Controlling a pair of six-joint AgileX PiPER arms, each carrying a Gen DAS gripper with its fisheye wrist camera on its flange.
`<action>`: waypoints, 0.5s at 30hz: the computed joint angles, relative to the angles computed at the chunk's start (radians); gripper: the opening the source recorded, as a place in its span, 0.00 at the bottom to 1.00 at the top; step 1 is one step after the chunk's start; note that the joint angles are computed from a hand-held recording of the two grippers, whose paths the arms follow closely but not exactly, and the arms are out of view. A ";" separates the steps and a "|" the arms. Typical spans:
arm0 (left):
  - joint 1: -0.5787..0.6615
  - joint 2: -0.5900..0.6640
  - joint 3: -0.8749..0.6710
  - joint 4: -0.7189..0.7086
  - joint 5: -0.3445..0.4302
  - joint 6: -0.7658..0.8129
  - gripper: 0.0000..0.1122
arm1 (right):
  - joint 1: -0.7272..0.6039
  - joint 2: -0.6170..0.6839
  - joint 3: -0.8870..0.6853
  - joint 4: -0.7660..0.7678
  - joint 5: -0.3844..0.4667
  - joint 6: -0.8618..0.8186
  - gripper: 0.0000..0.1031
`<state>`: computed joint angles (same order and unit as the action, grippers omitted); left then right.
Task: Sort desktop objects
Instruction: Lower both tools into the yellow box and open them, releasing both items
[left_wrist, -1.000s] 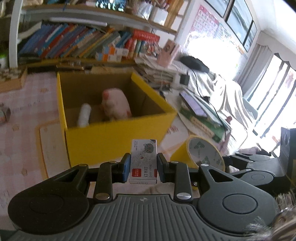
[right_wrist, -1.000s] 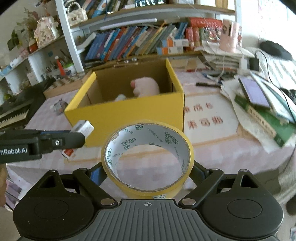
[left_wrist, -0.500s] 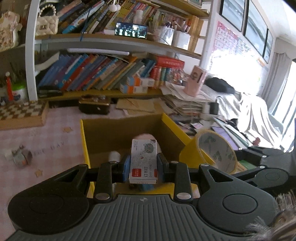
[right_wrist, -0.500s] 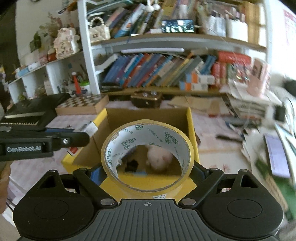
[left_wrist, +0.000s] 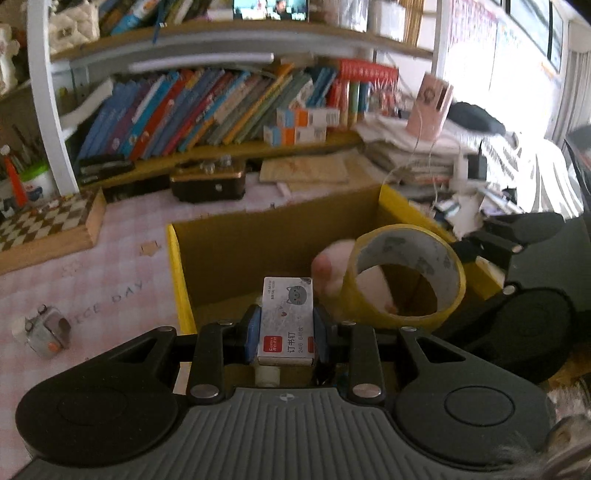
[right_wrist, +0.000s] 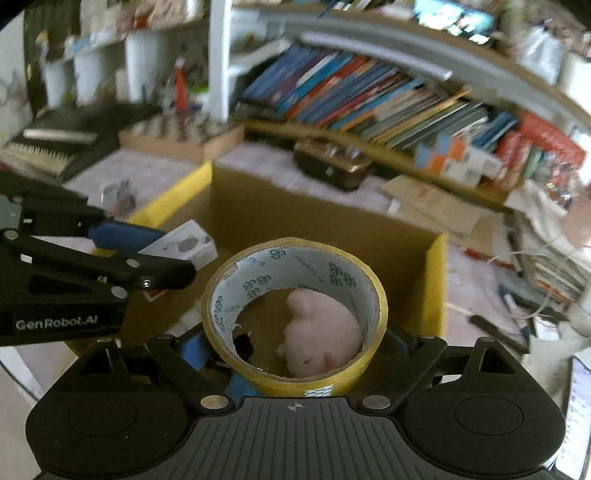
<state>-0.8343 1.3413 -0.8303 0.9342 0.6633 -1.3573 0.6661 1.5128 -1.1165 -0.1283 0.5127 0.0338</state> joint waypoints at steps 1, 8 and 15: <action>0.010 0.015 -0.004 -0.018 -0.010 0.022 0.25 | -0.003 0.020 -0.017 0.028 0.022 -0.038 0.89; 0.040 0.058 -0.008 -0.051 -0.030 0.065 0.25 | -0.021 0.097 -0.110 0.120 0.151 -0.150 0.89; 0.027 0.069 -0.019 -0.034 -0.007 0.046 0.31 | -0.013 0.107 -0.133 0.097 0.181 -0.126 0.90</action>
